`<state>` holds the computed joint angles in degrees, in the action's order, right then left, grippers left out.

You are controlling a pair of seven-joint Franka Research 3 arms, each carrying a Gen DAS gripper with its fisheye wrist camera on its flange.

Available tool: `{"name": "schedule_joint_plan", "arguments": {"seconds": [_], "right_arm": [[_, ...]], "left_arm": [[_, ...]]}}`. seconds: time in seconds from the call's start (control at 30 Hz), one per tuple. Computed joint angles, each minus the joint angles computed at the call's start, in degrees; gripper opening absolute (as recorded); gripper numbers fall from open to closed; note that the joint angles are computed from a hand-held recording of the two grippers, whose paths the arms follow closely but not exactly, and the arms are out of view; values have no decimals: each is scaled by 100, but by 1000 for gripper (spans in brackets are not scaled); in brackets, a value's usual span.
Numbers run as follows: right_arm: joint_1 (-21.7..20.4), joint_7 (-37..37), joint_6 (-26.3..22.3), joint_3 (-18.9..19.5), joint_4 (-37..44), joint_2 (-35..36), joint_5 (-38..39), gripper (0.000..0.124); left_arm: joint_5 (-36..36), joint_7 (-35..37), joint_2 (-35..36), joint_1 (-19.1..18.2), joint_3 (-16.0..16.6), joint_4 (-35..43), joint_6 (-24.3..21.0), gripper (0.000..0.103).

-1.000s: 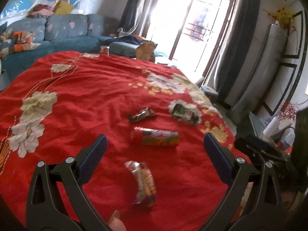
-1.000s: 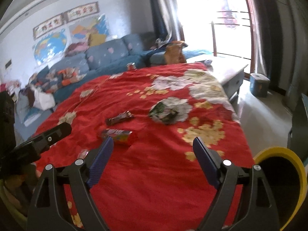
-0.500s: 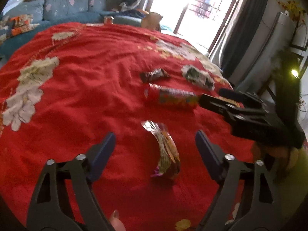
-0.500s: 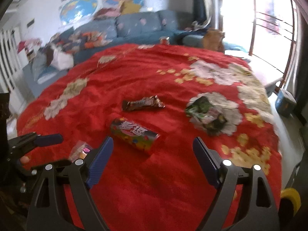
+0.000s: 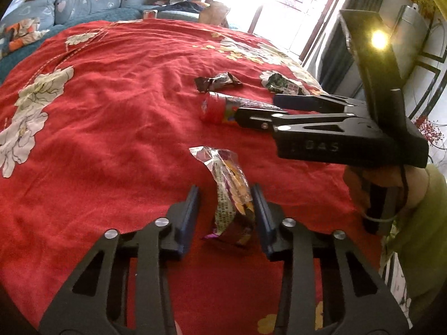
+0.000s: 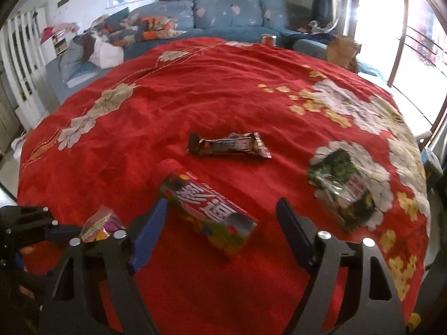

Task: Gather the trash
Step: 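Grasp the pink-white candy bag with the left gripper while the right gripper grasps the red candy tube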

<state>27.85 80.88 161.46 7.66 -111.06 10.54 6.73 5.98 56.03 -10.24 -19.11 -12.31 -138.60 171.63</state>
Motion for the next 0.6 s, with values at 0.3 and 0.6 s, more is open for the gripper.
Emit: {"name": "schedule_joint_plan", "arguments": {"seconds": [0.3,0.6], "right_arm": [[-13,14,-161,47,47,63,252,49],[-119,-238,191,265,-579,-384,1255,34]], "left_arm": [[-241,217,11,-112,92,-39,116,21],[-562,535,22,-283,180,-43,241,17]]}}
